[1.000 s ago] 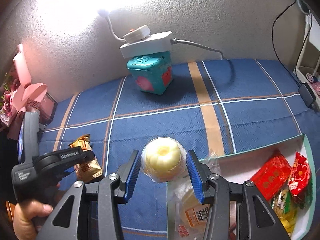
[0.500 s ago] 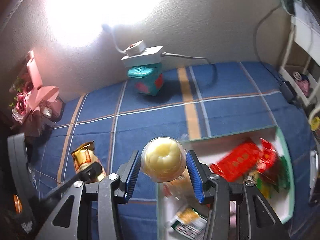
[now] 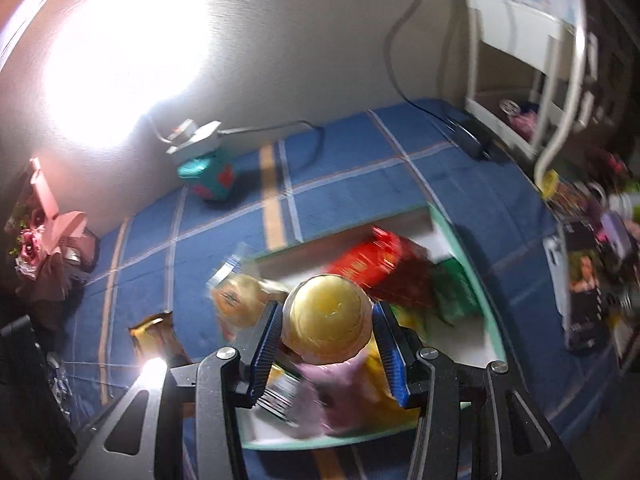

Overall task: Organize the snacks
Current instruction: 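Lift both items and carry them over the white tray, then open the left tool while the right tool opens, releasing both items into the tray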

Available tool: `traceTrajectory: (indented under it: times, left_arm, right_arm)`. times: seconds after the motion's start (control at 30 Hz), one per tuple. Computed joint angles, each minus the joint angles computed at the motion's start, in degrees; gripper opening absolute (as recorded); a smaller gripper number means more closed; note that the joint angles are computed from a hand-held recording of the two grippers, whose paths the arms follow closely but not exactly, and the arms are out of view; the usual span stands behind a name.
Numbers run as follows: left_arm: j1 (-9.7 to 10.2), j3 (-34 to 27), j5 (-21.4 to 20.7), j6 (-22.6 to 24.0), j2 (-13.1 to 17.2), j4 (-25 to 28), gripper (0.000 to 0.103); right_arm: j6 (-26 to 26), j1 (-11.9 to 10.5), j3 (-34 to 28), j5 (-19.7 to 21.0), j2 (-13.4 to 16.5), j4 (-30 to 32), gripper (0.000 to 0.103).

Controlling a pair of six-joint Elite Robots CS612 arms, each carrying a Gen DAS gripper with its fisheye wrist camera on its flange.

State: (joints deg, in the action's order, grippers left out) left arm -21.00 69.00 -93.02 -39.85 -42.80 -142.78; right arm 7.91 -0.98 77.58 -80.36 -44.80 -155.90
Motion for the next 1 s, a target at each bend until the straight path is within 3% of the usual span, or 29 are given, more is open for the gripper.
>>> traceTrajectory:
  times: [0.33,1.0]
  left_arm:
    - [-1.84,-0.4,-2.1,4.4,0.8,3.7,0.038]
    - [-1.16,-4.6,-4.1,6.5,4.5,2.5,0.038]
  right_arm:
    - [3.1,-2.4,2.6,-3.1,-0.2,3.2,0.050]
    - [5.1,-2.9,-1.2,-5.1,3.3,8.7,0.050]
